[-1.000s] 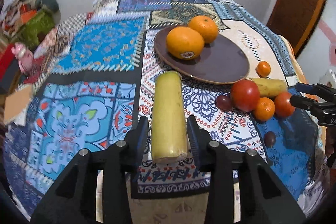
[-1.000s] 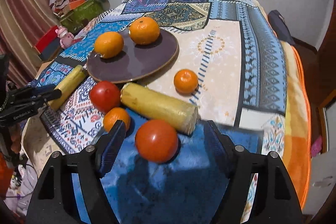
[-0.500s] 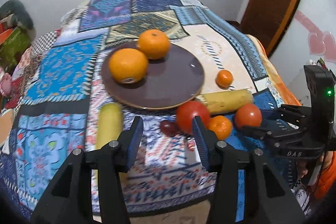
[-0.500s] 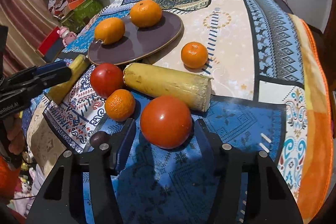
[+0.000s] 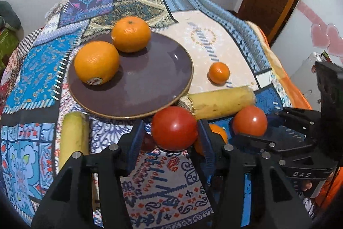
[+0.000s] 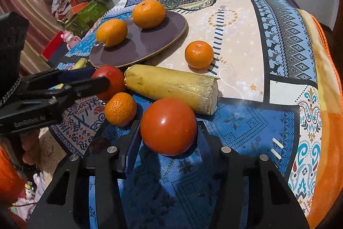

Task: Organize fruits
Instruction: 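Grasp a red tomato with the left tool while the right tool grasps another tomato, then carry both tomatoes onto the dark plate and open both tools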

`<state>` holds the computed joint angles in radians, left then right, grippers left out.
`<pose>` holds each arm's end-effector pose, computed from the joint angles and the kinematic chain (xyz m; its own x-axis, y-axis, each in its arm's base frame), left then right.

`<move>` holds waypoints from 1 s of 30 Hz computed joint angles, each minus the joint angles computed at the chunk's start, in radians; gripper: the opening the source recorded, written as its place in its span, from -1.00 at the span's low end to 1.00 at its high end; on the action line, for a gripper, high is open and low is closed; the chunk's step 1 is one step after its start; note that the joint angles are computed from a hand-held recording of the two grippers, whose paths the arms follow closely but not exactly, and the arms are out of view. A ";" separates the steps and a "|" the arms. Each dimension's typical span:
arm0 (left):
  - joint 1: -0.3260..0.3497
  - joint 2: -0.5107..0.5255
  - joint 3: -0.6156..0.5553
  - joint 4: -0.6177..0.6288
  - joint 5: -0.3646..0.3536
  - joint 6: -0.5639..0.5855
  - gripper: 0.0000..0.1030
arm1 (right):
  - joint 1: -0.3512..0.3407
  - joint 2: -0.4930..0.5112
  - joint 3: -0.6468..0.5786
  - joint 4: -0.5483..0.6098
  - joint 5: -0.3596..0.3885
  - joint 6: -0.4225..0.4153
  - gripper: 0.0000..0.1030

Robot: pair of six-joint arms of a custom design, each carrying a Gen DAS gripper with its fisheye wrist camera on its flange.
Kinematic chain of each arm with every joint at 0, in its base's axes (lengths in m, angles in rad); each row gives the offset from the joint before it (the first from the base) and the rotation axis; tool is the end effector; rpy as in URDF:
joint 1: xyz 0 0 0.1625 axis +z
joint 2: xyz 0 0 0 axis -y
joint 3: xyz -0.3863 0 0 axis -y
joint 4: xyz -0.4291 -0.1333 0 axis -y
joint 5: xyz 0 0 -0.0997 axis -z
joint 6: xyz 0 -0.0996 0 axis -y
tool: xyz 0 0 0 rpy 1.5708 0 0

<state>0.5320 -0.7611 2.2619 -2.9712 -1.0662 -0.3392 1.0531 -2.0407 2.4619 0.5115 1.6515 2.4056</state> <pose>-0.2528 -0.3594 -0.0959 -0.6647 0.5667 -0.4870 0.6747 0.7351 -0.0655 0.0120 -0.2321 0.1924 -0.8912 -0.0720 0.4479 -0.2709 0.8765 -0.3980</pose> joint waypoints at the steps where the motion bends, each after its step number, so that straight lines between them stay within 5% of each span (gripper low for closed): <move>1: -0.001 0.007 -0.004 0.005 0.001 0.002 0.00 | -0.005 -0.005 0.001 0.004 -0.005 -0.001 -0.09; 13: 0.004 0.016 -0.017 0.017 -0.009 0.018 -0.05 | 0.027 -0.050 0.004 0.025 -0.006 0.018 -0.09; 30: -0.030 -0.112 0.049 -0.060 0.052 -0.010 -0.06 | 0.257 0.022 -0.089 -0.038 0.050 0.130 -0.09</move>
